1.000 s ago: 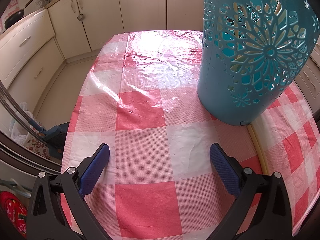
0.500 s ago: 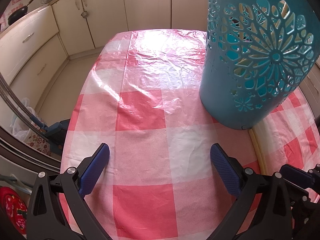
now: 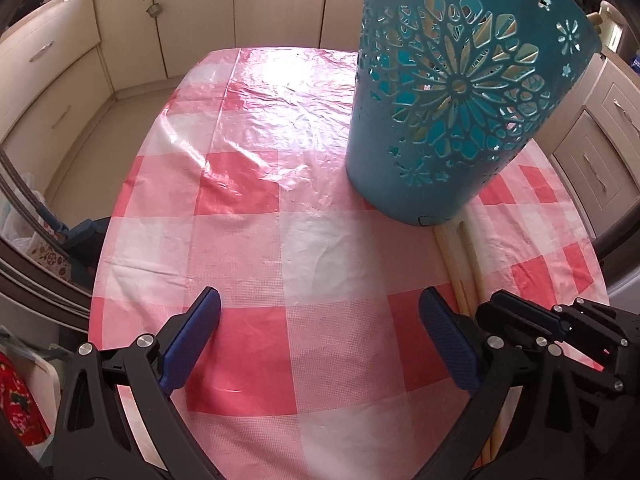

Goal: Organize utensils
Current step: 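Close the right tool on a chopstick while the left tool closes on another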

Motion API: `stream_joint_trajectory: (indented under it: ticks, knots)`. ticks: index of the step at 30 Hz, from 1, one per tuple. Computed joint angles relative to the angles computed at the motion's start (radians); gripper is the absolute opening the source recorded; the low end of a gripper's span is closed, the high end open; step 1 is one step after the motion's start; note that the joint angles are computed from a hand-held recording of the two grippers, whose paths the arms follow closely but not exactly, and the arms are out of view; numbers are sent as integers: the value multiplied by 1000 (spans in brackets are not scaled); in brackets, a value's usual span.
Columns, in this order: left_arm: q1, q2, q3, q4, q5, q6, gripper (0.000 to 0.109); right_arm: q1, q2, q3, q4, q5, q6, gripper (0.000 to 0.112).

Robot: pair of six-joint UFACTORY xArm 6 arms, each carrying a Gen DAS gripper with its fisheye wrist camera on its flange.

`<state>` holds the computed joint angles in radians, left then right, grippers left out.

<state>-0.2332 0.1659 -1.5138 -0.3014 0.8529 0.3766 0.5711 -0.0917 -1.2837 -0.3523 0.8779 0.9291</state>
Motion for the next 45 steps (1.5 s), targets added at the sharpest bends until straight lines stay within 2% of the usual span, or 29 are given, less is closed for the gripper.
stream_joint_trajectory:
  ticks: [4,7,12,15,24,27,28,30,32,33,37,45]
  knots:
    - [-14,-27,21,4,-5,-2,95,4,-14,2,-10,52,-52,6]
    - [-40,-41,38,19,0,-8,95,-3,-70,57,-4,61,-47,6]
    - [-85,-53,62,45,-10,-30,95,-27,-150,140,18,32,-11,6]
    - [-108,-46,54,72,-11,-60,95,-35,-154,144,36,17,-17,6]
    - [-158,13,-13,181,-10,-125,79,-52,-178,174,35,-9,-21,6]
    - [-161,14,-16,174,-15,-116,71,-58,-185,183,36,-18,-15,6]
    - [-164,0,1,166,-23,-110,65,-58,-185,184,33,-18,-14,6]
    - [-163,-11,15,144,-42,-87,47,-57,-181,181,19,-14,-13,6]
    - [-157,-14,14,111,-36,-58,12,-50,-176,176,-2,-8,-4,6]
    - [-147,-9,1,70,-13,-30,7,-45,-174,172,-14,-2,1,7]
    - [-109,-8,-14,-12,40,36,5,-37,-164,165,-42,3,12,8]
    - [-34,-60,11,-55,84,87,5,-23,-152,155,-72,12,15,11]
